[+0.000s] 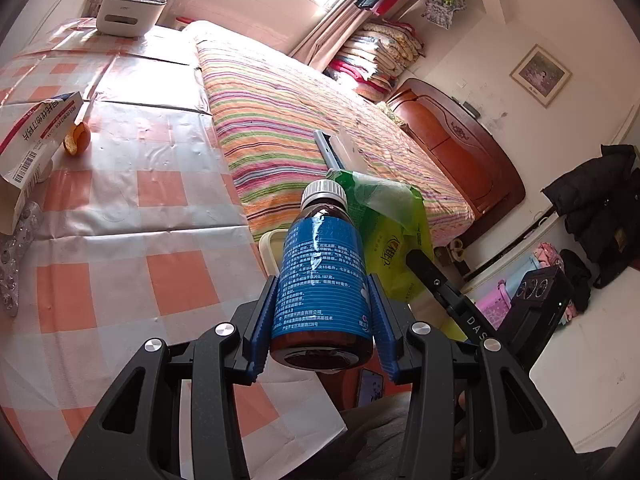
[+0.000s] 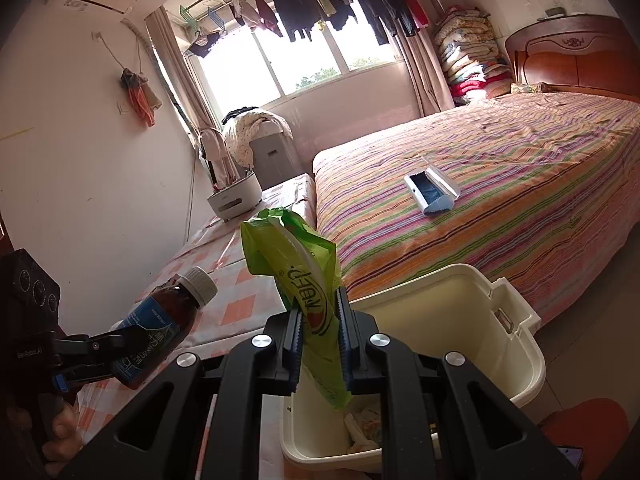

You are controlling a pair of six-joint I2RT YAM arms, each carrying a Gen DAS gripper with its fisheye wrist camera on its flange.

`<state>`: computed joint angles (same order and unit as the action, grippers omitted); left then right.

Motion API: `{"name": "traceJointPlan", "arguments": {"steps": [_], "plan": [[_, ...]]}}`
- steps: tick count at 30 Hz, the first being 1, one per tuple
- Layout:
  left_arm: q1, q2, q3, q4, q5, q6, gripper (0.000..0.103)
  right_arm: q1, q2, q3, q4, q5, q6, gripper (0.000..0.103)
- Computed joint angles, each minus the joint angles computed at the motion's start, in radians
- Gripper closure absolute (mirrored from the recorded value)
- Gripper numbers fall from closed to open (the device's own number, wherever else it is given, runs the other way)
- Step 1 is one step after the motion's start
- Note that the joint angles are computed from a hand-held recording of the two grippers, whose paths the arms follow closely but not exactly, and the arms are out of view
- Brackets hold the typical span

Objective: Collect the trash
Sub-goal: 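Carry the blue bottle and green snack bag over the cream bin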

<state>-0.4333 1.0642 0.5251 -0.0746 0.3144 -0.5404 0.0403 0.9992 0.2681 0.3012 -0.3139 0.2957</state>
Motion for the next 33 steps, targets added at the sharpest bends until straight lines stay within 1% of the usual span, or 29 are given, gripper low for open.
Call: {"name": "traceJointPlan", "arguments": {"steps": [4, 7, 9, 15, 17, 19, 21, 28, 33], "plan": [[-0.041, 0.051, 0.021, 0.031, -0.017, -0.010, 0.061, -0.017, -0.025, -0.007, -0.011, 0.025, -0.004, 0.088], [-0.045, 0.096, 0.041, 0.062, -0.004, -0.016, 0.061, -0.019, -0.043, -0.011, -0.019, 0.053, -0.009, 0.088], [-0.055, 0.120, 0.055, 0.083, -0.002, -0.025, 0.061, -0.028, -0.049, -0.013, -0.020, 0.053, -0.006, 0.088], [-0.101, 0.193, 0.092, 0.137, -0.028, -0.030, 0.061, -0.042, -0.063, -0.014, -0.030, 0.089, 0.008, 0.088], [-0.114, 0.218, 0.098, 0.160, -0.031, -0.035, 0.061, -0.058, -0.070, -0.019, -0.030, 0.084, 0.014, 0.088], [-0.123, 0.241, 0.102, 0.177, -0.040, -0.031, 0.061, -0.058, -0.082, -0.025, -0.034, 0.105, 0.013, 0.088], [-0.132, 0.262, 0.110, 0.186, -0.049, -0.026, 0.061, -0.071, -0.090, -0.031, -0.032, 0.106, 0.014, 0.088], [-0.134, 0.319, 0.129, 0.218, -0.036, -0.028, 0.061, -0.096, -0.088, -0.035, -0.033, 0.104, 0.008, 0.088], [-0.160, 0.361, 0.149, 0.221, -0.068, -0.015, 0.061, -0.101, -0.089, -0.037, -0.032, 0.111, 0.010, 0.088]]}}
